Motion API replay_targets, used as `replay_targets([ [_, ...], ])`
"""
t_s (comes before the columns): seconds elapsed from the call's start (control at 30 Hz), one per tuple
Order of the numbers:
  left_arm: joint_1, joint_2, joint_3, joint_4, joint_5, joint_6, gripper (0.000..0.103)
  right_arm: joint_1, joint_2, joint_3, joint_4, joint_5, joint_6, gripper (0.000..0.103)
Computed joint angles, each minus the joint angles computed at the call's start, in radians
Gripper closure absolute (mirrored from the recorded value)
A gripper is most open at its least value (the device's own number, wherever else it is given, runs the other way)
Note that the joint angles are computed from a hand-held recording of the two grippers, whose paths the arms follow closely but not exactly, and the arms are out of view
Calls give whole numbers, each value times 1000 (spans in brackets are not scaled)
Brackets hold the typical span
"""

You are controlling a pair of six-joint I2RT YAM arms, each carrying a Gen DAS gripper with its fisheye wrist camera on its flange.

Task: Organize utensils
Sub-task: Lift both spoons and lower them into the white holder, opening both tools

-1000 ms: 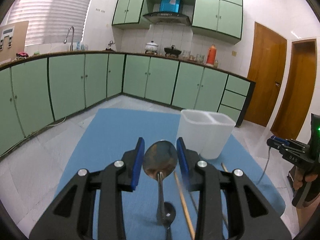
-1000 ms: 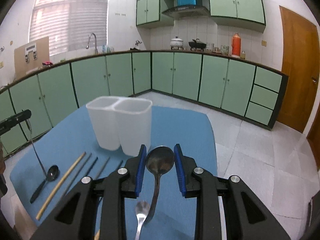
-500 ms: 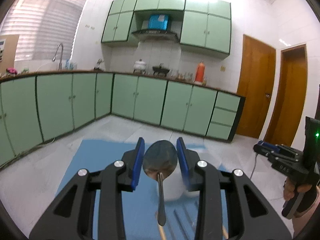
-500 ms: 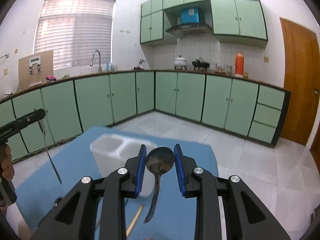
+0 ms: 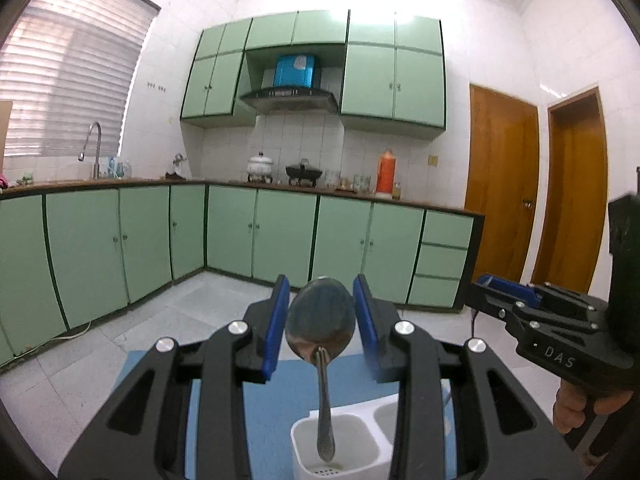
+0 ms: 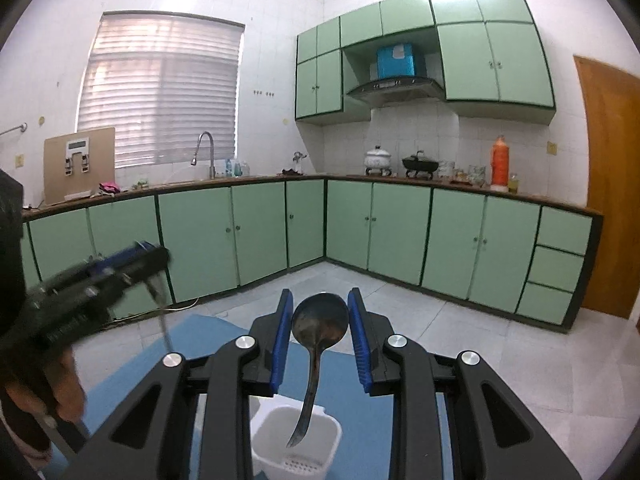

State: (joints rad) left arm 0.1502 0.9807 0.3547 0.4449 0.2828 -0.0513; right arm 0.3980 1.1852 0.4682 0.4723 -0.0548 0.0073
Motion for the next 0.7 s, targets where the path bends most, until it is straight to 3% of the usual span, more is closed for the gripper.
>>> replay_targets([
  [0.27, 31, 289, -35, 217, 36, 32, 71, 25, 261, -20, 187, 9, 3, 75],
  [0.7, 92, 468, -85, 345, 83, 90, 69, 14, 462, -73, 357, -31, 49, 75],
])
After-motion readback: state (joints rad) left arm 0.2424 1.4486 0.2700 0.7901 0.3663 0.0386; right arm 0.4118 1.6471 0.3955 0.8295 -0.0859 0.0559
